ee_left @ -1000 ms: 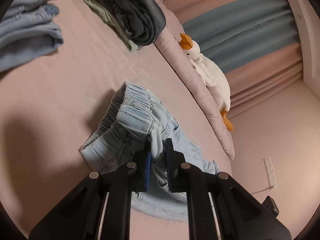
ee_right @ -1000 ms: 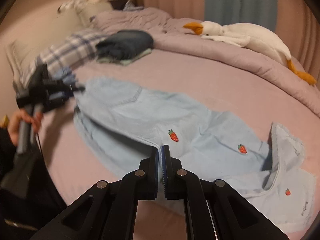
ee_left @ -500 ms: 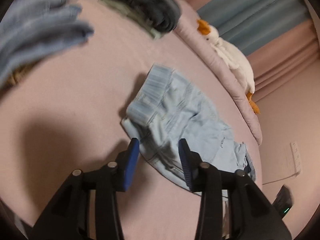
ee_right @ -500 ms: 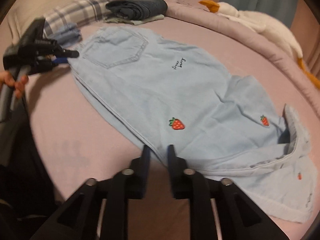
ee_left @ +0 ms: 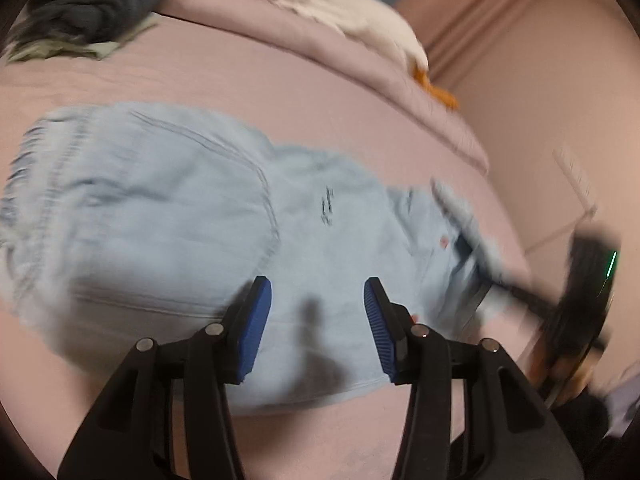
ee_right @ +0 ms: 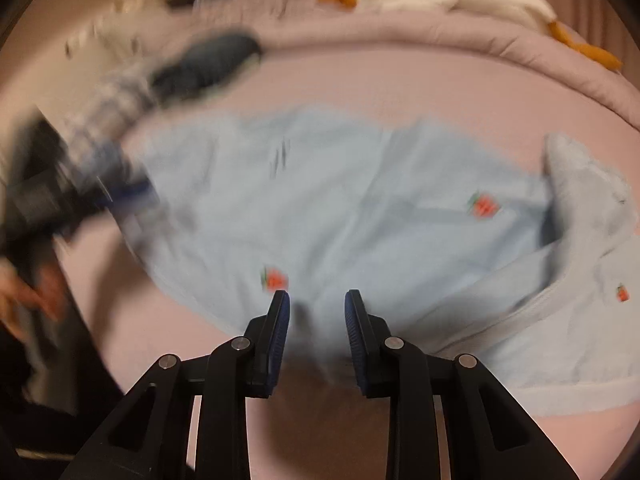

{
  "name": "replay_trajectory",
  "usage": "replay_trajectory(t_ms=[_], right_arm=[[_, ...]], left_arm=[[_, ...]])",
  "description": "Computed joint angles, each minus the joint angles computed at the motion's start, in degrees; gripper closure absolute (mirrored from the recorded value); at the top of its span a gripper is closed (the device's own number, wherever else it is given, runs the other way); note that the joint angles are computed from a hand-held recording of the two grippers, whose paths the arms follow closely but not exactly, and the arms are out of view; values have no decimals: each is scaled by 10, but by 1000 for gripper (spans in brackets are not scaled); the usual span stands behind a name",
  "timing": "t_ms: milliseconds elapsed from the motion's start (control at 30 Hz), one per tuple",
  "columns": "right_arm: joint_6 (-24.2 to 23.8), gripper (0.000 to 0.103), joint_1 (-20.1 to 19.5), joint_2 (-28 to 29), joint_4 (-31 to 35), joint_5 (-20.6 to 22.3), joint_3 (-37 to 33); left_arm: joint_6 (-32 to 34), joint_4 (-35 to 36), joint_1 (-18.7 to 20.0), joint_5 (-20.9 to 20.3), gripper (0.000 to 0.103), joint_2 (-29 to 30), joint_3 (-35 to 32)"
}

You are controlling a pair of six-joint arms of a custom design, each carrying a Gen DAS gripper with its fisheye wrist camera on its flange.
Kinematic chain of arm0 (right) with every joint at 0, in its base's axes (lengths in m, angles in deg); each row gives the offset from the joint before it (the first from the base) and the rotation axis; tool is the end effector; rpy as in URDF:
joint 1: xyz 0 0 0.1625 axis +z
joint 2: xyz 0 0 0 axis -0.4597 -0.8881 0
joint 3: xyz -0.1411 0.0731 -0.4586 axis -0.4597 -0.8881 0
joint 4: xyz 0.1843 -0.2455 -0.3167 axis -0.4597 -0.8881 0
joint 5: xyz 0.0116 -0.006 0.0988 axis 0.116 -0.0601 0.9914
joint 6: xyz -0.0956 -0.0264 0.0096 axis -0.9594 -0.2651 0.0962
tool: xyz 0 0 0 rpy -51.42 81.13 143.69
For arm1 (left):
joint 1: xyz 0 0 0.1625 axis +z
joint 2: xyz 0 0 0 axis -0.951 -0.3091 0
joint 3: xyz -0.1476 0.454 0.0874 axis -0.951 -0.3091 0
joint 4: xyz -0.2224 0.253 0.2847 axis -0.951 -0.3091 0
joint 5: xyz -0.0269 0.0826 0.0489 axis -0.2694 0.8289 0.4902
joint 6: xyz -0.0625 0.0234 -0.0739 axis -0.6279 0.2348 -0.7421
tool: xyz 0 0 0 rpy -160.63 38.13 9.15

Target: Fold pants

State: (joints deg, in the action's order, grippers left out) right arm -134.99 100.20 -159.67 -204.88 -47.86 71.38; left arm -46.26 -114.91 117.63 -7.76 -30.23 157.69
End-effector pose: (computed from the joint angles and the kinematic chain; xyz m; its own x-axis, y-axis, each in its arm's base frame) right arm -0.0158 -0.4713 0.3274 -0.8263 -0.3678 0.4265 -0.5104 0.8092 -0.2911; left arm -0.2451 -0.4989 0.0013 -0.9337 0.2565 -0.2497 0.3424 0.8434 -0.4140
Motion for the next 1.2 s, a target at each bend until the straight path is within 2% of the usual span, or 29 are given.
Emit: replay_trajectory(t_ms=[67, 100, 167, 200, 300, 433, 500, 533, 567, 667, 700, 733, 767, 867, 967, 1033, 1067, 1100, 1133, 1167, 1200], right_arm=[[29, 74, -1, -5, -26, 8, -24], [47, 74, 4, 5, -60, -18, -39], [81, 71, 26, 51, -127, -124, -87], [94, 71, 32, 73, -131, -161, -113], [127, 71, 37, 131, -97, -228, -192], [155, 71, 47, 197, -50, -311, -264], [160, 80, 41, 206, -39, -318, -277], [154, 97, 38, 202, -49, -308, -276], [161, 99, 32, 190, -50, -286, -272], [197, 99, 4, 130, -72, -189, -235], [208, 99, -11, 95, -88, -140, -213], [220, 99, -31, 58, -98, -80, -190], [234, 99, -51, 30, -104, -39, -173], [284, 99, -142, -59, -116, 107, -119], [306, 99, -217, -80, -104, 147, -103], [335, 99, -255, -73, -87, 165, -106], [345, 93, -267, -79, -83, 168, -92], [364, 93, -285, -78, -72, 195, -89], [380, 91, -307, -87, -76, 245, -75], [405, 83, -330, -88, -79, 299, -74], [417, 76, -344, -95, -95, 330, -58]], left_arm=[[4, 39, -2, 21, 55, 7, -9], [11, 51, -1, 22, 55, 10, -11], [30, 60, -3, 29, 54, 14, -12], [35, 59, -2, 31, 54, 15, -13], [34, 60, 2, 26, 54, 15, -14], [29, 76, -1, 26, 53, 11, -18], [28, 85, -3, 29, 52, 13, -26], [28, 87, -3, 28, 51, 14, -28], [27, 89, -2, 28, 50, 14, -29], [26, 93, -4, 30, 48, 17, -35], [27, 94, -4, 32, 48, 18, -36], [27, 94, -6, 34, 48, 19, -36], [25, 93, -7, 34, 48, 17, -33], [23, 92, -7, 35, 47, 16, -31], [20, 97, -10, 41, 47, 19, -34], [18, 101, -13, 48, 47, 20, -35], [17, 102, -15, 51, 47, 21, -35], [16, 102, -16, 54, 47, 22, -35], [15, 104, -17, 56, 47, 23, -37], [15, 107, -17, 57, 47, 23, -38], [13, 110, -18, 59, 47, 24, -40]])
